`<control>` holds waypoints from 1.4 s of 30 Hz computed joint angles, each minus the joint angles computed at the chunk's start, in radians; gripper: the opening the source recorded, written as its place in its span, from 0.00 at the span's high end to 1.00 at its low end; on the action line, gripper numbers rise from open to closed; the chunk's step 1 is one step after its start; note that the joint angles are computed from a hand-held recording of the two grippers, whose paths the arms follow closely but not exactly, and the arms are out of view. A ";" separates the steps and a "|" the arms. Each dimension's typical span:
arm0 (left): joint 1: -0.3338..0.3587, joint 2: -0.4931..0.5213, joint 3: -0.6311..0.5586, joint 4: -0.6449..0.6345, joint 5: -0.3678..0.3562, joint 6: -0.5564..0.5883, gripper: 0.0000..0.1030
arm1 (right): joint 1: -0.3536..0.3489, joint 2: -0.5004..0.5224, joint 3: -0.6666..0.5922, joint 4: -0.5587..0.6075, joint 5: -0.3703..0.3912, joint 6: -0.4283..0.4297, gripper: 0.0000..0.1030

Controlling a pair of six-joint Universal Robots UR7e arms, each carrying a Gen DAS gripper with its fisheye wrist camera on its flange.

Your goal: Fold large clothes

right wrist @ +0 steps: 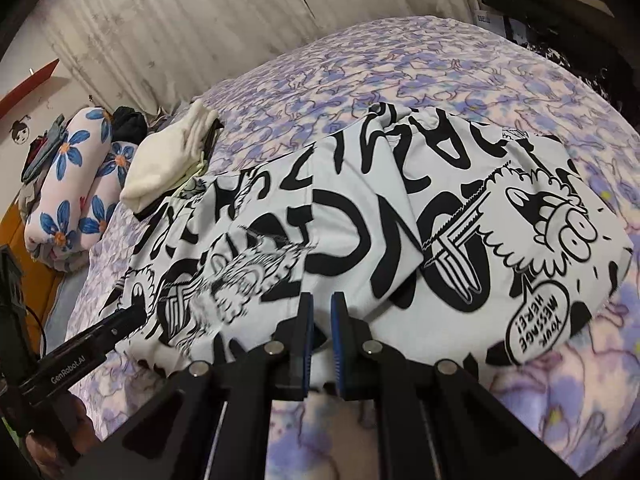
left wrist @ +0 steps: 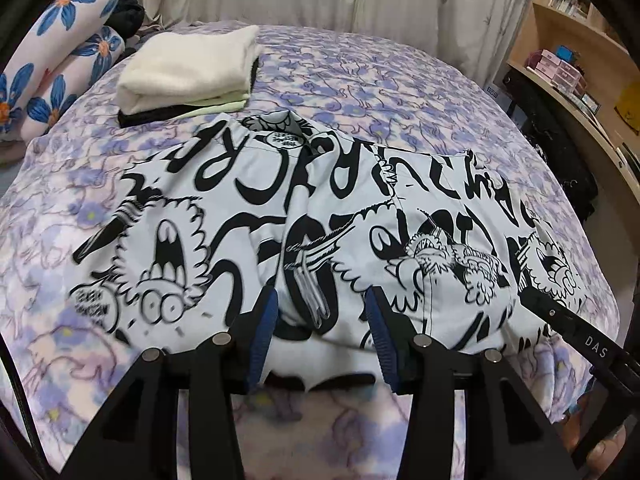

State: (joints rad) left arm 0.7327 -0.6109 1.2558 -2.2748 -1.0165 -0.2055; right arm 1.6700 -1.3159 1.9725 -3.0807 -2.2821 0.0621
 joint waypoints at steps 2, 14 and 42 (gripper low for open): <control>-0.002 -0.026 0.024 0.001 -0.004 -0.014 0.51 | 0.015 0.001 0.004 -0.001 -0.014 0.000 0.92; -0.013 -0.174 0.157 -0.045 -0.006 -0.046 0.32 | 0.120 0.043 -0.021 -0.039 -0.072 -0.074 0.66; 0.227 0.004 0.047 -0.294 -0.228 -0.192 0.20 | 0.017 0.319 -0.276 -0.102 -0.118 -0.258 0.66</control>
State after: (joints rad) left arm 0.9601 -0.6068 1.3031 -2.5690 -1.2444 -0.3976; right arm 1.6874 -0.9965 1.6962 -3.1824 -2.4002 -0.1961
